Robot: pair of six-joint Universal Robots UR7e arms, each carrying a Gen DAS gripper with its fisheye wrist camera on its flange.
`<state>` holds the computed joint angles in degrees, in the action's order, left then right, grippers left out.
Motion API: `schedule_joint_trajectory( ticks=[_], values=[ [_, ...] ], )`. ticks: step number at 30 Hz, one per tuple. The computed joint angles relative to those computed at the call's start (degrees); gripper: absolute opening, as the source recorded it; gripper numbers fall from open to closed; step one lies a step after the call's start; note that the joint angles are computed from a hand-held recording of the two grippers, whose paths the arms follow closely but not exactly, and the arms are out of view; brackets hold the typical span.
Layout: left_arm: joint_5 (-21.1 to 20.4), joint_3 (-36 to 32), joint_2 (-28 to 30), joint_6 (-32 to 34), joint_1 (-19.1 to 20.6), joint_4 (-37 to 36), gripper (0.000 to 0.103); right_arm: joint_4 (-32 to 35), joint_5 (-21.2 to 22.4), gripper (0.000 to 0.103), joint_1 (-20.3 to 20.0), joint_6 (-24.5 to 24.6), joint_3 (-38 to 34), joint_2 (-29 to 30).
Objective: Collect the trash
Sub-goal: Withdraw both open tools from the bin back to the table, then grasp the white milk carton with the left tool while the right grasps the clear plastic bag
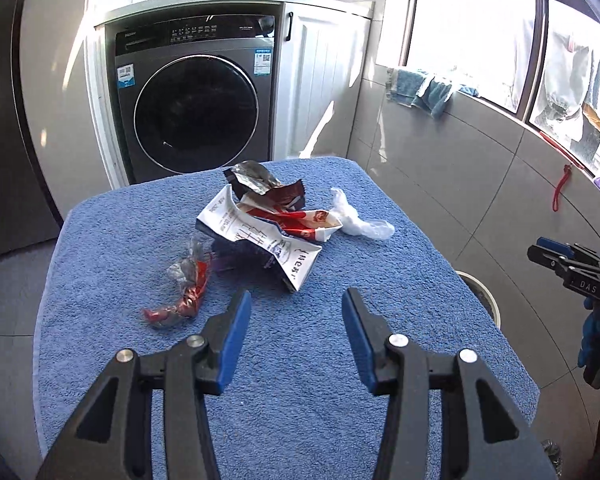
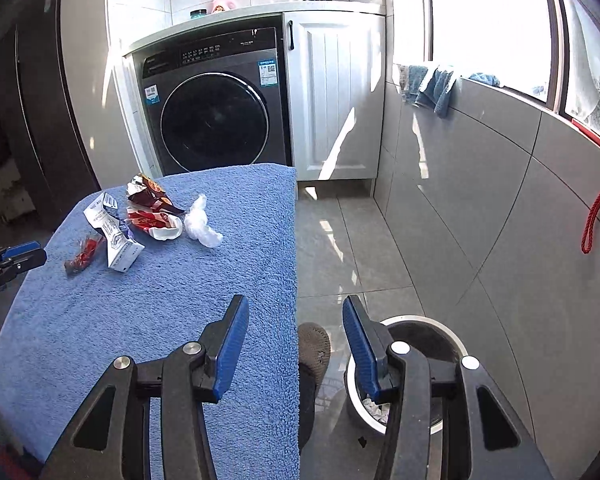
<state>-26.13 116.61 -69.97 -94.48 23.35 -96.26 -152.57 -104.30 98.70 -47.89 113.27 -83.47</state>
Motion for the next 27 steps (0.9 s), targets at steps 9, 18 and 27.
schedule_joint_trajectory(
  ticks=[9,18,27],
  values=[
    [-3.83,3.56,-8.1,-23.4,-3.75,21.31,0.046,0.34,1.54,0.047,4.32,-1.32,0.39,2.16],
    [-2.24,7.43,-11.01,-9.76,0.07,0.19,0.046,1.71,2.34,0.048,5.22,-2.03,-1.9,6.88],
    [-3.25,4.24,-2.12,12.52,11.19,-32.06,0.063,4.45,3.17,0.048,4.91,-3.71,-7.68,15.05]
  ],
)
